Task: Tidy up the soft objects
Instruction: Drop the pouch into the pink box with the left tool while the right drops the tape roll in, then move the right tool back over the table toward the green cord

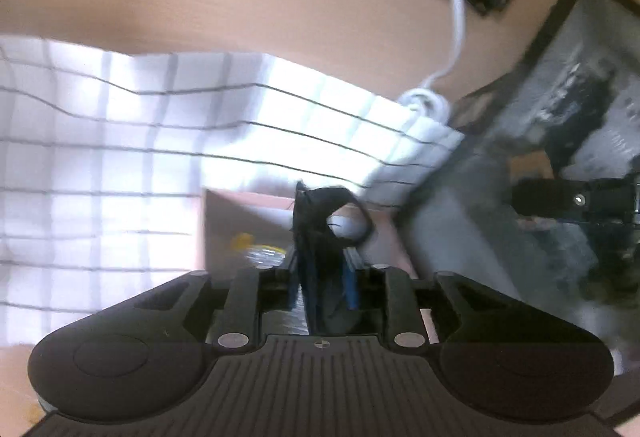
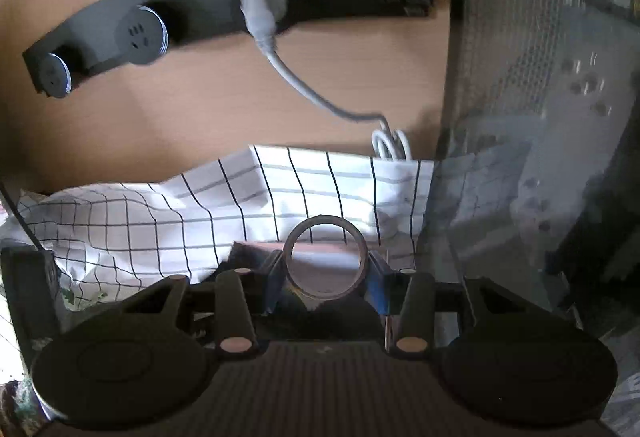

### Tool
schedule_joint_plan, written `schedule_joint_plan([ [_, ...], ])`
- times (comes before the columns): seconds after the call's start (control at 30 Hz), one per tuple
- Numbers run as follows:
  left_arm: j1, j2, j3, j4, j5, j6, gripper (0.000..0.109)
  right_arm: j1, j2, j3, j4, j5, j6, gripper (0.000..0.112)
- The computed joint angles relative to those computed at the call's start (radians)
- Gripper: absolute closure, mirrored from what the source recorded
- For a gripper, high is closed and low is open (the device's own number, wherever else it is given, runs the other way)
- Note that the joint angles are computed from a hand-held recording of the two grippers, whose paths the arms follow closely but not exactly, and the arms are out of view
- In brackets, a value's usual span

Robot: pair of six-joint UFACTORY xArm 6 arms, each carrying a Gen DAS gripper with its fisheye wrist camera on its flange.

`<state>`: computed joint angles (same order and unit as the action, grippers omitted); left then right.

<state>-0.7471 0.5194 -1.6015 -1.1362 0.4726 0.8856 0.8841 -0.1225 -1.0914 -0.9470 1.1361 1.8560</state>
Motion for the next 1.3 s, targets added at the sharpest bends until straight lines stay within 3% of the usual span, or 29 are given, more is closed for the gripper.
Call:
schedule_joint_plan([
  [0.17, 0.018, -0.037, 0.04, 0.056, -0.018, -0.071, 0.08, -0.079, 0.055, 0.027, 0.048, -0.164, 0.008, 0.069],
  [0.33, 0.006, -0.057, 0.068, 0.156, -0.003, -0.059, 0.083, -0.13, 0.14, -0.019, 0.079, -0.222, -0.004, 0.069],
  [0.5, -0.023, -0.012, 0.046, 0.247, -0.056, -0.148, 0.084, -0.189, 0.108, 0.022, 0.095, -0.337, 0.039, 0.066],
  [0.57, -0.023, -0.013, 0.051, 0.298, -0.064, -0.179, 0.083, -0.175, 0.096, 0.025, 0.078, -0.314, 0.058, 0.051],
  [0.6, -0.021, -0.02, 0.056, 0.304, -0.061, -0.183, 0.084, -0.164, 0.092, 0.024, 0.07, -0.296, 0.057, 0.049],
  [0.83, 0.002, -0.075, 0.077, 0.135, -0.086, -0.065, 0.084, -0.087, 0.08, 0.021, 0.071, -0.178, 0.057, 0.048],
  [0.97, 0.005, -0.112, 0.105, 0.0, -0.155, 0.017, 0.084, -0.02, 0.101, 0.003, 0.069, -0.081, 0.069, 0.048],
  [1.13, 0.038, -0.191, 0.171, -0.164, -0.101, 0.165, 0.084, 0.057, 0.136, -0.009, 0.073, -0.049, 0.082, 0.047],
  [1.3, 0.067, -0.324, 0.351, -0.145, -0.031, 0.282, 0.084, 0.118, 0.221, -0.033, 0.101, -0.093, 0.054, 0.045],
])
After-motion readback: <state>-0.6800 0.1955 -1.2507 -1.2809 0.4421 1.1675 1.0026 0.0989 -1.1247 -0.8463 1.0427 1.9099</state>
